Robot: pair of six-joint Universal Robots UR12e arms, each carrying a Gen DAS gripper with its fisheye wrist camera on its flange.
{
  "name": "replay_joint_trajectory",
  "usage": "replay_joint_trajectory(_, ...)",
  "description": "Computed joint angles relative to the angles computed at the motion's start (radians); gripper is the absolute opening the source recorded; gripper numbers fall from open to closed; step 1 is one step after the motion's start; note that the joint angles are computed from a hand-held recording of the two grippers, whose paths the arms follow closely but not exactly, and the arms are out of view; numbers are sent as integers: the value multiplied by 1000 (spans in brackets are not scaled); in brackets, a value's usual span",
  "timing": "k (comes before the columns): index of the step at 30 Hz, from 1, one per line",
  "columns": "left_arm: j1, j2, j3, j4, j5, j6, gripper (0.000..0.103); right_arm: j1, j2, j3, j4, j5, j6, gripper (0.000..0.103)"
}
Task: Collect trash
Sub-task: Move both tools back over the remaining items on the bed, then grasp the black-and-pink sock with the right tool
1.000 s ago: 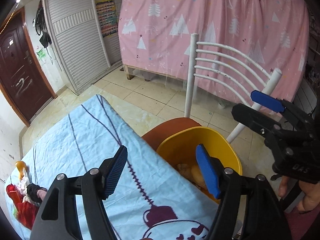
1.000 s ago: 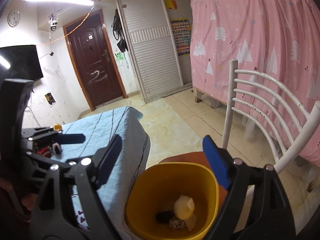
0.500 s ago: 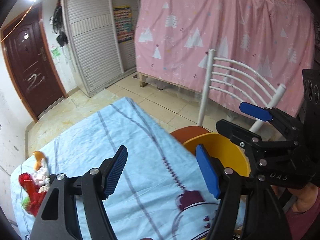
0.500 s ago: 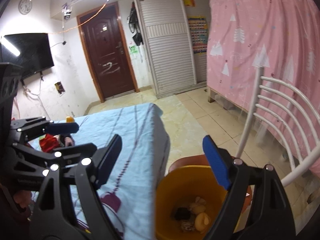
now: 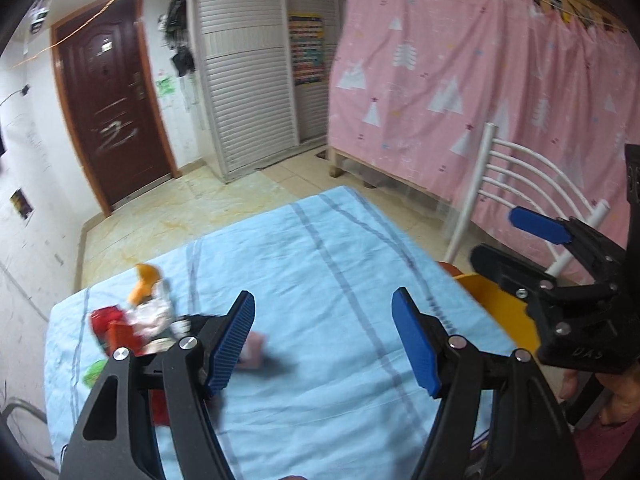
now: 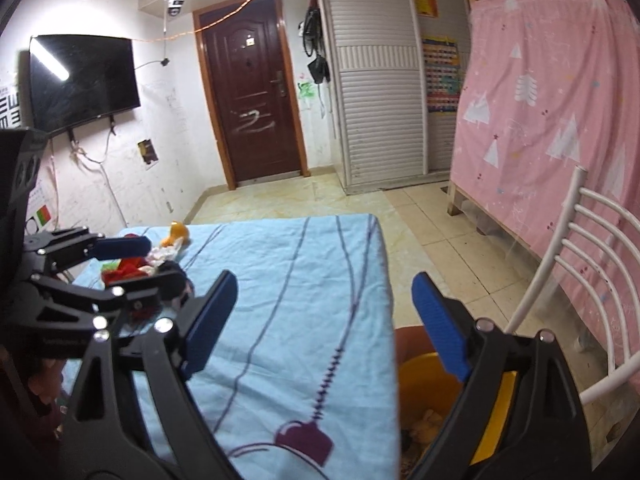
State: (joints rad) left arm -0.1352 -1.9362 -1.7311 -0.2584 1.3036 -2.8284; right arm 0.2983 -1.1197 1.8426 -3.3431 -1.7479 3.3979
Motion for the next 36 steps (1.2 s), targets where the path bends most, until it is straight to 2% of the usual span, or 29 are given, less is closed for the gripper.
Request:
replay_joint_trajectory(5,41,-1,-4,5,14,-43,63,16,23,-45,38,20,-23,86)
replay_joint_trajectory(13,103,-8,-5,19,37,-60,63,44,68,-130,114,47,-61,86)
replay_joint_trajectory(19,134,-15,0,23,72,-63,63,60,101,-190,171,61,-79,86)
replay_joint_trajectory(27,179,-23,4,28,78,-89,64,79,143,-266,246,80,-106,86)
replay_joint_trajectory(33,216,-41,16,-21,62,-116,64,93,176,-319,294,91,-125,86)
replay_joint_trajectory(36,236,-51,27,-87,13,-112,65,97,195,-348,323,99,-126,86)
